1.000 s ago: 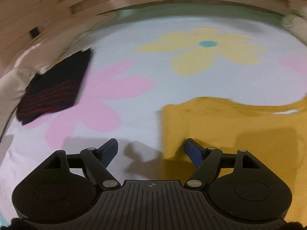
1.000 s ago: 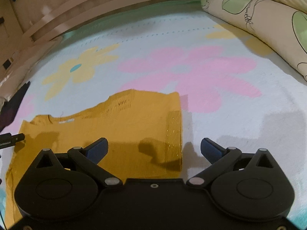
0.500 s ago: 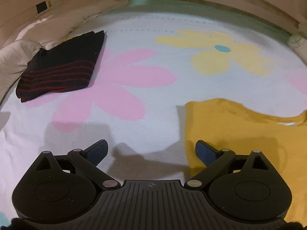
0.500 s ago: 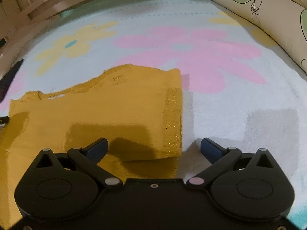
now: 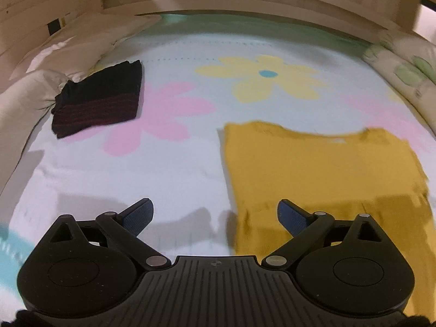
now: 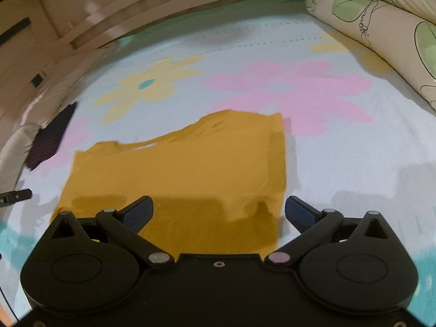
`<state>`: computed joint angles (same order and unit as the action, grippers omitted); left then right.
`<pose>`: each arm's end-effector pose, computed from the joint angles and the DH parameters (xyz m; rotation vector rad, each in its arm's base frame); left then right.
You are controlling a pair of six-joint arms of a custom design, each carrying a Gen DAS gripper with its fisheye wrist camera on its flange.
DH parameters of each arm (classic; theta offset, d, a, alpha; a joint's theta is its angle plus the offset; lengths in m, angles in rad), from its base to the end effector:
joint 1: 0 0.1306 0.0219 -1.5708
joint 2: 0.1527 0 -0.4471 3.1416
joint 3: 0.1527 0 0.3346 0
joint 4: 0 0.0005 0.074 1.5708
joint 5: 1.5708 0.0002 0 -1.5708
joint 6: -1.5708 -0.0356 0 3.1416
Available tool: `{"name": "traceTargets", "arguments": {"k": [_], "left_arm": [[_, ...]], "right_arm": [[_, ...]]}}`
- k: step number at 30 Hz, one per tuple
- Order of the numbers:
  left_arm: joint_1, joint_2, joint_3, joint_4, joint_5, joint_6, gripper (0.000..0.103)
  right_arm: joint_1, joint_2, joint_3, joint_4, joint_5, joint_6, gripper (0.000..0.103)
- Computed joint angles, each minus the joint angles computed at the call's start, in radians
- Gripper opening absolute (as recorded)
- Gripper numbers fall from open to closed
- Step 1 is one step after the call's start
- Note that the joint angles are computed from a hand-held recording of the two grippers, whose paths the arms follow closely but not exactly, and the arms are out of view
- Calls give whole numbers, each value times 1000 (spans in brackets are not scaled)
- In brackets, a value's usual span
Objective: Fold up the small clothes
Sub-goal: 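Move both tools open over the hem of the narrowed sweater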
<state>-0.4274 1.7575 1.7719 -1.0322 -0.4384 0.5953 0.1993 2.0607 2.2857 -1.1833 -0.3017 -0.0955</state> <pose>0.5165 -0.2192 0.4665 -0.3598 2.4287 0.1358 0.6625 0.1441 0.4747 -0.2532 2.5257 0.4989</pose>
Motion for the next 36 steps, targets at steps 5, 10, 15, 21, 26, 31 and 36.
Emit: {"name": "traceTargets", "arguments": {"k": [5,10,15,21,26,31,36], "left_arm": [[-60,-91,-119,18,36,47,99],[-120,-172,-243,47,44,123,99],[-178,-219,-337,59,42,199,99],[-227,-249,-422,95,76,281,99],[-257,-251,-448,80,92,317,99],[-260,-233,-455,71,110,317,102],[-276,-189,-410,8,78,319,102]], "right_arm": [[-7,-152,-240,82,-42,-3,103],[-26,-280,-459,143,-70,-21,103],[-46,-352,-595,138,-72,-41,103],[-68,-418,-717,131,-101,-37,103],[-83,-448,-771,104,-125,-22,103],[-71,-444,-778,78,-111,-4,103],[-53,-436,-764,62,-72,-2,103]]}}
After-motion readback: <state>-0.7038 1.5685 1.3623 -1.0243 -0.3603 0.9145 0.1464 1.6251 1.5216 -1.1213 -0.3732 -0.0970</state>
